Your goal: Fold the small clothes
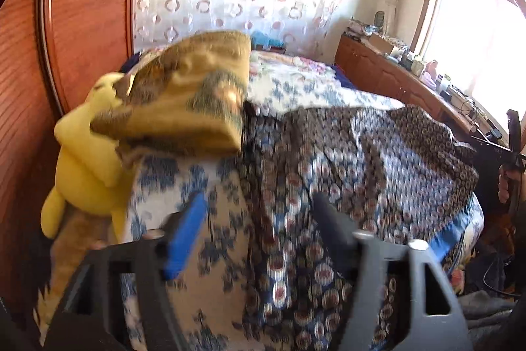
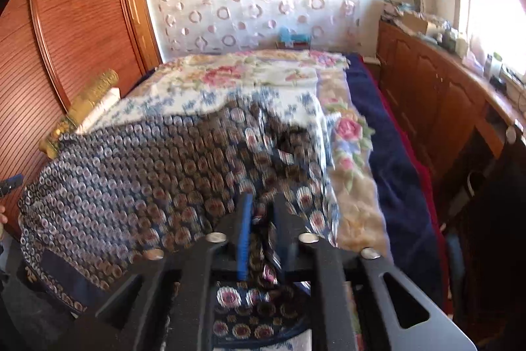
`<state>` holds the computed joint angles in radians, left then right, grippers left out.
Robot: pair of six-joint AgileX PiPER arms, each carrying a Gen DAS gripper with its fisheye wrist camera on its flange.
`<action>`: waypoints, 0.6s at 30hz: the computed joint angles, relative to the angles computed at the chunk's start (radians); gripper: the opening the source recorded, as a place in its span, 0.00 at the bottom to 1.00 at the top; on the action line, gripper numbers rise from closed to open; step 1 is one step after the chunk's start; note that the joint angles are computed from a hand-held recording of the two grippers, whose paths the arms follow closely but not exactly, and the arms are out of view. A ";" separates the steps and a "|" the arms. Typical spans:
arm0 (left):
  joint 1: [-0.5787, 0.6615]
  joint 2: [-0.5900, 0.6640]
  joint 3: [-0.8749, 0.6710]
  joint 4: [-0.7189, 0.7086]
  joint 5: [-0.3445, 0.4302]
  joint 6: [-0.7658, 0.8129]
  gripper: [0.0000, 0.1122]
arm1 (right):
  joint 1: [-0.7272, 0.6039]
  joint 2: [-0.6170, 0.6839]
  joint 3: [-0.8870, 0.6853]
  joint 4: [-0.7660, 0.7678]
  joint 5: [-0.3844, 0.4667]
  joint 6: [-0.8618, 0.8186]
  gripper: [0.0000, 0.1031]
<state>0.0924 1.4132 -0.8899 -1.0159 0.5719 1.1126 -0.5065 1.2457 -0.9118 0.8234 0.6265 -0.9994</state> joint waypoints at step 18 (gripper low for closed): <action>-0.220 0.545 -0.780 0.637 0.102 -0.610 0.57 | 0.253 0.675 -0.838 -0.511 0.168 0.520 0.54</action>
<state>-0.1275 1.9579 -1.6703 -0.3787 0.6744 0.5028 -0.2539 1.9209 -1.7497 0.3125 0.7942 -0.4791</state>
